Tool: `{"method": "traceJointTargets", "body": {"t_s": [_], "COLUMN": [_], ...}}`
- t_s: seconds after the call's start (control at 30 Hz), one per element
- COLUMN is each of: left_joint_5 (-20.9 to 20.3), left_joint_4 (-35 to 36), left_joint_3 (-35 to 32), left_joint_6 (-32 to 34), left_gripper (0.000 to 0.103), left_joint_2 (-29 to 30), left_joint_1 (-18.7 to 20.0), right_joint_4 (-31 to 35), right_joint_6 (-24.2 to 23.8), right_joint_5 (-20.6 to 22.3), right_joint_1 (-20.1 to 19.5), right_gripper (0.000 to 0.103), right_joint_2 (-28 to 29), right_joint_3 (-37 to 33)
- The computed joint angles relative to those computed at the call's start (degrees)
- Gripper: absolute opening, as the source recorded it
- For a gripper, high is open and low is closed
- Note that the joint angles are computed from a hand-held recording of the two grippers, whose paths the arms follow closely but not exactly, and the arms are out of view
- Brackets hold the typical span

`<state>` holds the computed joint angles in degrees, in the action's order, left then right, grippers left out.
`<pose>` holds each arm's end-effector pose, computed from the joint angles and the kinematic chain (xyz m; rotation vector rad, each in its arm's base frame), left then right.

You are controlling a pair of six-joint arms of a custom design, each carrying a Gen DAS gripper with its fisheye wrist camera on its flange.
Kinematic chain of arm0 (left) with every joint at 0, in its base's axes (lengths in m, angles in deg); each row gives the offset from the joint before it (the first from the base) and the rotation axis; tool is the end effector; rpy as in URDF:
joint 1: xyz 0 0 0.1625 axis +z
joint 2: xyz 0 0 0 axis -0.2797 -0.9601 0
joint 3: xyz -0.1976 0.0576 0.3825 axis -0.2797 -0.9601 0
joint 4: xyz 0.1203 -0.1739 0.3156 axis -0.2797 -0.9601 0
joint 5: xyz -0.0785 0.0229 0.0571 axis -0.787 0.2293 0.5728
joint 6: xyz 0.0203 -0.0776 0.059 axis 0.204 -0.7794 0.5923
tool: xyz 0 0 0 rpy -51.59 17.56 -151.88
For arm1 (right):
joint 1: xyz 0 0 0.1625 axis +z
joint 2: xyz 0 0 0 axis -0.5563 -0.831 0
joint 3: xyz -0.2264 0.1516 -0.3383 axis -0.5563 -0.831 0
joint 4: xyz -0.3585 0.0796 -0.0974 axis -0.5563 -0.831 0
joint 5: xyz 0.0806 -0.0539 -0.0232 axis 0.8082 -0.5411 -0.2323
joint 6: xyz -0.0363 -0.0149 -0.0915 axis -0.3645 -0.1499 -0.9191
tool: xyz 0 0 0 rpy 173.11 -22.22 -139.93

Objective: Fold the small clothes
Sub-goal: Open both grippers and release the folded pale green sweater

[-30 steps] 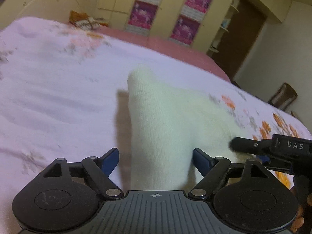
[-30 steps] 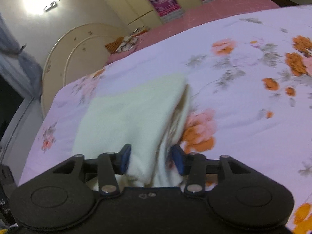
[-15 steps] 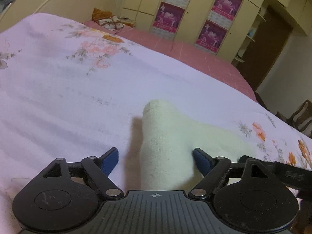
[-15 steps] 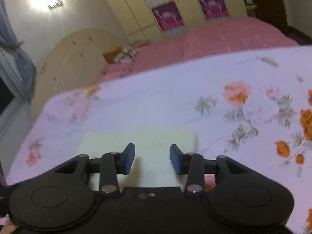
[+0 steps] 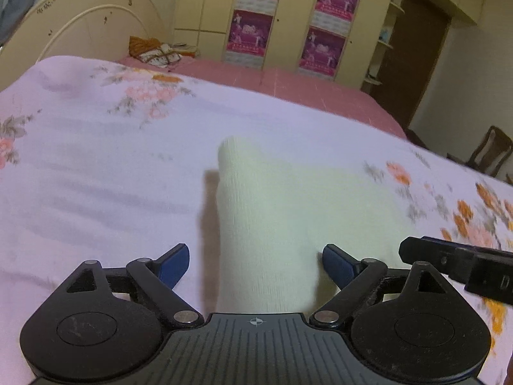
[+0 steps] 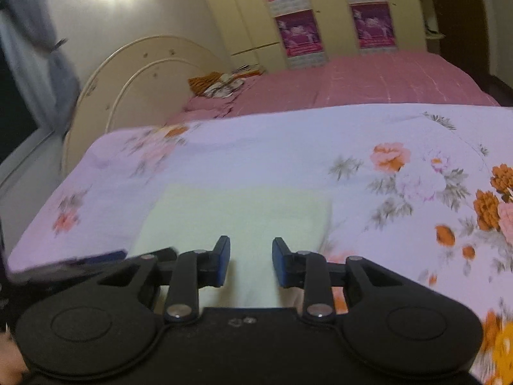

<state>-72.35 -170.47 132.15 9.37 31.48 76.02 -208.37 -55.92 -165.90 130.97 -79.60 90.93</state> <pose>-0.1727 -0.7388 0.1585 -0.1823 2.1057 -1.2048 0.2277 -0.8124 0.1718 1.0168 -2.6505 0.7175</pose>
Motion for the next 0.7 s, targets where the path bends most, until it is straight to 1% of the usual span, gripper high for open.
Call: {"method": "traceJointTargets", "body": {"t_s": [0.07,0.1,0.13,0.2,0.23,0.27,0.33,0.37,0.5,0.6,0.7], "left_joint_5": [-0.39,-0.45,-0.44,-0.10,0.02,0.41,1.04,1.22,1.19,1.19,0.91], "left_joint_4": [-0.01,-0.37,-0.50,0.24,1.10,2.07,3.39,2.69,-0.35,1.20,5.75], "left_joint_3": [1.08,1.48,1.57,1.45,1.54,1.84,2.60,3.39,8.25,12.28,14.72], "left_joint_6": [-1.15,-1.70,-2.13,-3.19,-3.83,-4.66,-5.59,-5.17,-3.81,-7.08,-12.94], "left_gripper": [0.090,0.090,0.092,0.093,0.093,0.093,0.093,0.093,0.093,0.093,0.093], "left_joint_2": [-0.10,-0.08,0.01,0.10,-0.09,-0.32,-0.94,-1.23,-2.77,-4.16,-5.04], "left_joint_1": [0.00,-0.10,-0.08,-0.13,-0.26,-0.60,-1.29,-1.72,-3.61,-4.76,-4.79], "right_joint_4": [-3.12,-4.03,-4.89,-7.88,-8.77,-7.59,-6.10,-6.56,-9.46,-11.21,-11.56], "right_joint_6": [-2.44,-3.53,-4.25,-6.85,-7.33,-6.01,-3.01,-2.76,-3.54,-3.74,-3.06], "right_joint_5": [-1.15,-2.40,-3.41,-5.96,-6.51,-6.24,-7.03,-7.16,-4.92,-4.27,-4.10], "right_joint_1": [0.00,0.15,0.20,0.35,0.31,0.05,0.30,0.55,0.60,0.31,-0.05], "right_gripper": [0.029,0.029,0.027,0.027,0.027,0.027,0.027,0.029,0.029,0.029,0.029], "right_joint_2": [-1.07,-1.14,-0.90,-0.09,-0.04,0.10,0.00,-0.61,-4.71,-7.35,-8.91], "right_joint_3": [3.39,4.22,4.52,4.84,5.21,4.36,3.46,4.25,10.69,15.02,17.94]}}
